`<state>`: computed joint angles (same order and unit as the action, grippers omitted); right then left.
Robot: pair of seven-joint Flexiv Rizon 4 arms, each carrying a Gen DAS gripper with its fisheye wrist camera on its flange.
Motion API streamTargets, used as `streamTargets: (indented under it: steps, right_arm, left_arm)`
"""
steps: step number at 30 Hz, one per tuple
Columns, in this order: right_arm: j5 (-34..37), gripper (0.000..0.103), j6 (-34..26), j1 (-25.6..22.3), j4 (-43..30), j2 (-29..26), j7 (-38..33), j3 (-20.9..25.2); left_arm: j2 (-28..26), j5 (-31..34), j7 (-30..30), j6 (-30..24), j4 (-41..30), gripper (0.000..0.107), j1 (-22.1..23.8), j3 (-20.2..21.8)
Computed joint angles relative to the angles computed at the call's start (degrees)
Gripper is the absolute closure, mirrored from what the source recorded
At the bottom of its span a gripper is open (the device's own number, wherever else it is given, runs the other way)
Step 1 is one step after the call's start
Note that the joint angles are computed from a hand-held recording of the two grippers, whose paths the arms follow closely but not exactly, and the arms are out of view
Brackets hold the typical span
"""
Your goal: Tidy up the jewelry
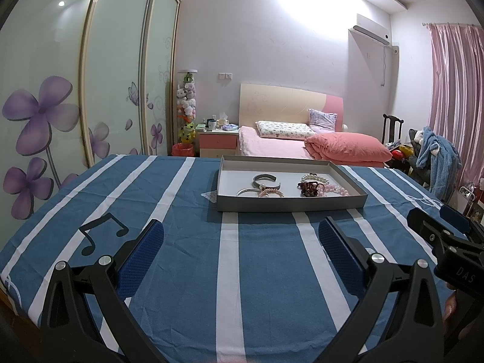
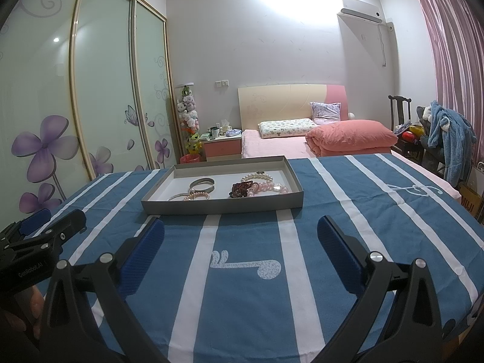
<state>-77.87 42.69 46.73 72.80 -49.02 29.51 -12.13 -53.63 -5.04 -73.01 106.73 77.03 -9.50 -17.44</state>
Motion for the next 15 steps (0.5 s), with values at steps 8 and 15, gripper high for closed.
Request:
streamTargets:
  steps: [8,15]
  right_arm:
    - [-0.04,0.004,0.00,-0.01,0.02,0.02,0.04,0.01]
    - [-0.05,0.004,0.04,-0.04,0.04,0.04,0.01,0.04]
  left_arm:
    - [-0.11,0.09,0.04,0.10,-0.17,0.006,-0.32,0.55]
    - [-0.15,0.24,0.19,-0.01,-0.20,0.006,-0.09,0.24]
